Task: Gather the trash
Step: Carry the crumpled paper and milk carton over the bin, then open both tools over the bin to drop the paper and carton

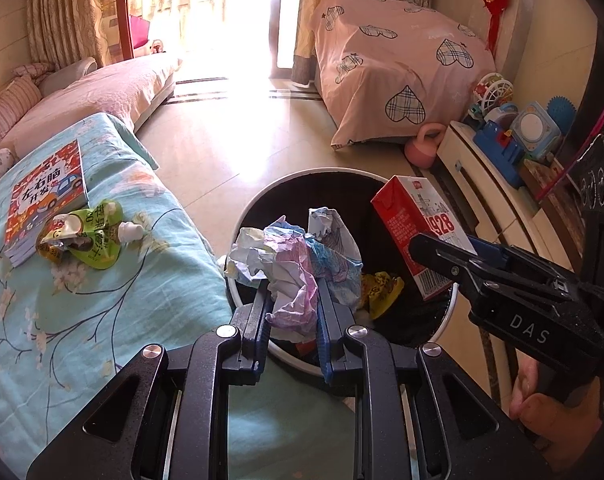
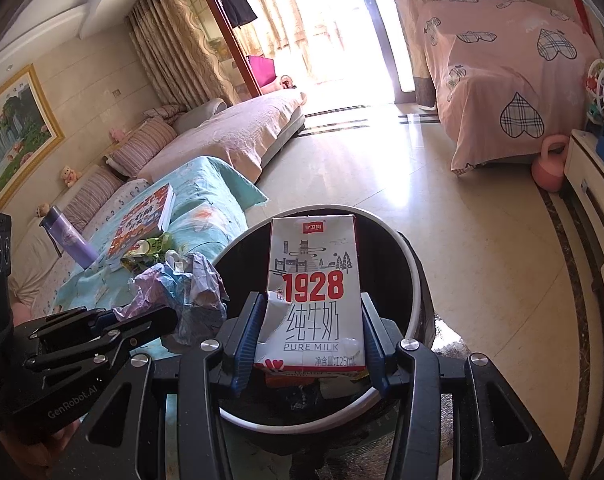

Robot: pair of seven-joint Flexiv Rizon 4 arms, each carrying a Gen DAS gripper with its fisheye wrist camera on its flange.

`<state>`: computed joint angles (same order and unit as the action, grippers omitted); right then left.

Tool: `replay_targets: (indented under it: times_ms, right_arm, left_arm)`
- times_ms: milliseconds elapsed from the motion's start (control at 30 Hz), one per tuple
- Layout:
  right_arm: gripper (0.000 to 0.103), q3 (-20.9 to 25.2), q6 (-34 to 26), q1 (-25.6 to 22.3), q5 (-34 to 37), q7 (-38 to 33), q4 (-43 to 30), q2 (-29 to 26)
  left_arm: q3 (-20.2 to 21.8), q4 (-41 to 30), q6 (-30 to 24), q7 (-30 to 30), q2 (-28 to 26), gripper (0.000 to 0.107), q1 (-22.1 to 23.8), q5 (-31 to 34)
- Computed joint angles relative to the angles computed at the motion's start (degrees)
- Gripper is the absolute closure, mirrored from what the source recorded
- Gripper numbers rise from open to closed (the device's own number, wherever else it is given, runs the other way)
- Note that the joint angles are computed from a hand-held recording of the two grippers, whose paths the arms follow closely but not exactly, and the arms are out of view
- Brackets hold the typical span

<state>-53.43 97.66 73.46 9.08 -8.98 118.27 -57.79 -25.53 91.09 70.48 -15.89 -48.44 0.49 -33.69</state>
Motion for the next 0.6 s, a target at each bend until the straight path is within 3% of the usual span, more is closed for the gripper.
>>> replay_targets:
  times_ms: [600]
  right_arm:
    - [0.056, 2.91, 0.26, -3.29, -0.98, -1.37, -0.65, 1.4]
  left_arm:
    - [2.95, -2.74, -1.25, -3.71, -1.52, 0.088, -2.48, 3.18]
